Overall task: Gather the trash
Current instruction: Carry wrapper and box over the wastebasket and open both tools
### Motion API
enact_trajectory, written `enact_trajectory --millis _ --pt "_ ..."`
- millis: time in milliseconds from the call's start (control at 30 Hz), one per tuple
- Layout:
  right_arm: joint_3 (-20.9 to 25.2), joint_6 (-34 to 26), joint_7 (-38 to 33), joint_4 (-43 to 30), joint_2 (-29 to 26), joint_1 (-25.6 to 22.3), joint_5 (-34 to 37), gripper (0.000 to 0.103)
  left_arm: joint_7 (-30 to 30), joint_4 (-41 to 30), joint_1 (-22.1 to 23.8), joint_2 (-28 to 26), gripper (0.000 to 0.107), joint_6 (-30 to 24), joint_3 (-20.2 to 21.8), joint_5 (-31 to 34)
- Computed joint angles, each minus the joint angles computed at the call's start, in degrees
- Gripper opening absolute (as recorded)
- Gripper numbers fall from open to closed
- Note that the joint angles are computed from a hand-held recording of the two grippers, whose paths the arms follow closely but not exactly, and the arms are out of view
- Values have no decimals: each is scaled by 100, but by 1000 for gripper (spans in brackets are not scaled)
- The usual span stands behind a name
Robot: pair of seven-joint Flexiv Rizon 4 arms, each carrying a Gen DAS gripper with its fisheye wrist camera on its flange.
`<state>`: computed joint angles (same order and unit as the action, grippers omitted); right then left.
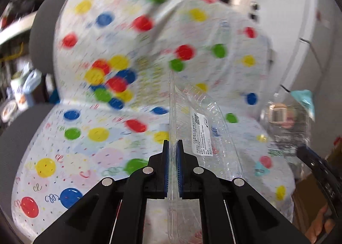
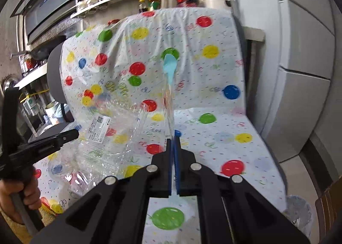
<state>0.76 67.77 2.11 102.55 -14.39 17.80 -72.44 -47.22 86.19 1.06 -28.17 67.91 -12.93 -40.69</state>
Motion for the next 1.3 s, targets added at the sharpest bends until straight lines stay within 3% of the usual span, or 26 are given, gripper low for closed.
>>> enact_trajectory --millis 167,433,800,1033,1300 --pt "144 -341 451 784 723 -253 -153 3 838 677 -126 441 7 585 -445 -438" --pt "665 -1066 817 2018 1982 -886 76 3 1356 933 -679 657 7 180 -524 -827" --pt "1156 -1818 1049 3694 3526 -1501 1337 3 1874 1186 -1626 562 7 285 -698 -759" --pt "1194 -1693 1091 4346 3868 -1728 1985 3 1637 1060 -2040 173 7 290 -743 -130" --pt "893 -756 1274 4613 3415 -2241 1804 3 799 539 -2334 -323 7 38 -618 845"
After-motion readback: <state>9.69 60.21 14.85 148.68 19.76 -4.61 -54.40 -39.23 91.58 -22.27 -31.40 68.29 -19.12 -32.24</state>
